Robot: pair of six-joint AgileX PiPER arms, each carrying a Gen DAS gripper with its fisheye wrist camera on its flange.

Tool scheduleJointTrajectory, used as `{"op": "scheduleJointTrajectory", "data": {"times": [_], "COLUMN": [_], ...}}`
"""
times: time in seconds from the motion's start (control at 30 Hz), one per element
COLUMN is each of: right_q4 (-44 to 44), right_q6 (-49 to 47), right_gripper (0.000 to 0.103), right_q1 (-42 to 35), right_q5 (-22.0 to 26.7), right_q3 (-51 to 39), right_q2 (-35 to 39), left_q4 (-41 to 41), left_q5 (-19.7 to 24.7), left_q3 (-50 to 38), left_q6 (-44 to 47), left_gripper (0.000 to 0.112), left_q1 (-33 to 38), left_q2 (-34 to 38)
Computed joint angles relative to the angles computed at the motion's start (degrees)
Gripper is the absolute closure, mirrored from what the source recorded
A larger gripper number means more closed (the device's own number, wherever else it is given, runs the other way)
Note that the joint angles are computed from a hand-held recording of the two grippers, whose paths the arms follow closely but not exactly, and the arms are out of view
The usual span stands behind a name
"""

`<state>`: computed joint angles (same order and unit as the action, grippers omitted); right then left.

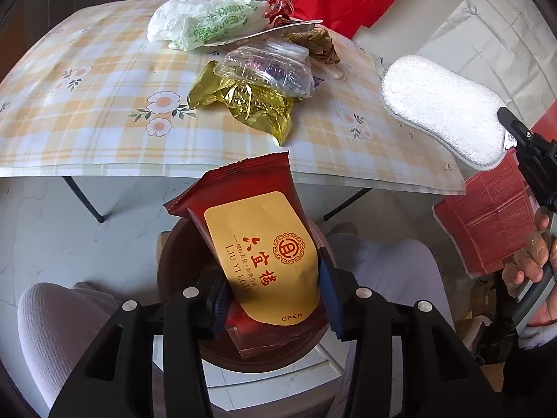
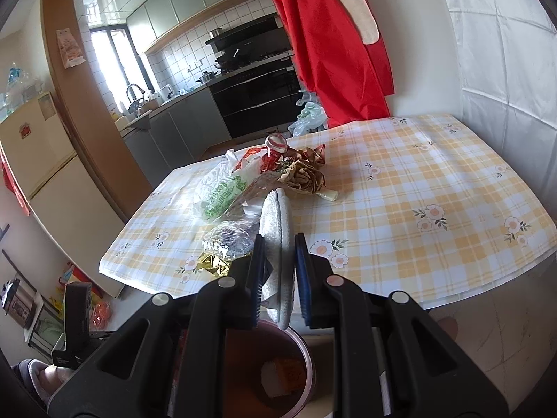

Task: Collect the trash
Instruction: 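Lower the red snack bag into the brown bin and open the left tool, then lower the white insole into the brown bin and open the right tool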

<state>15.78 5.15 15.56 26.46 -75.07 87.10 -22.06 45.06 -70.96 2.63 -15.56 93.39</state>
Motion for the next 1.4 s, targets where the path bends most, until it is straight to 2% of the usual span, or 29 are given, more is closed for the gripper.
{"op": "scheduleJointTrajectory", "data": {"times": [0.07, 0.13, 0.23, 0.4, 0.5, 0.73, 0.9, 1.0, 1.17, 1.3, 1.4], "right_q4": [-1.2, -1.0, -0.3, 1.6, 2.5, 5.3, 9.0, 11.1, 8.2, 2.4, -0.6], "right_q6": [0.8, 0.7, -0.2, -2.5, -3.9, -6.2, -7.7, -8.6, -5.7, -0.3, 2.2], "right_gripper": [0.083, 0.083, 0.083, 0.083, 0.083, 0.083, 0.082, 0.078, 0.064, 0.039, 0.027], "right_q1": [0.5, 0.9, 1.5, 3.1, 4.9, 10.1, 12.0, 12.3, 12.6, 13.0, 13.0], "right_q5": [0.1, 0.4, 1.0, 2.7, 4.4, 8.4, 10.1, 10.8, 10.1, 9.3, 8.8], "right_q3": [0.1, 0.1, -0.2, -1.2, -2.0, -2.8, -3.6, -3.9, -3.9, -3.7, -3.4], "right_q2": [-0.5, -0.7, -0.6, -0.2, 0.4, 4.3, 7.7, 8.9, 8.6, 8.3, 8.1], "left_q4": [0.1, 0.5, 0.5, 6.0, 7.2, 16.4, 15.6, 14.7, 13.3, 13.6, 15.0], "left_q5": [-0.6, -1.6, -3.5, -5.8, -6.4, -7.8, -7.7, -7.7, -8.6, -9.2, -9.5], "left_q3": [0.0, 0.3, 0.8, 0.5, -0.1, -0.5, 1.1, 2.2, 4.2, 4.9, 5.1], "left_q6": [0.0, -0.2, 0.0, -5.0, -7.0, -14.8, -13.5, -12.6, -11.7, -11.7, -12.6], "left_gripper": [0.061, 0.049, 0.04, 0.025, 0.021, 0.017, 0.016, 0.016, 0.016, 0.016, 0.016], "left_q1": [-0.2, -0.2, 0.3, 0.9, 2.6, 5.3, 7.7, 8.7, 9.6, 9.4, 8.8], "left_q2": [-0.2, -1.1, -3.1, -6.8, -8.9, -13.3, -14.8, -14.9, -15.0, -15.1, -15.0]}}
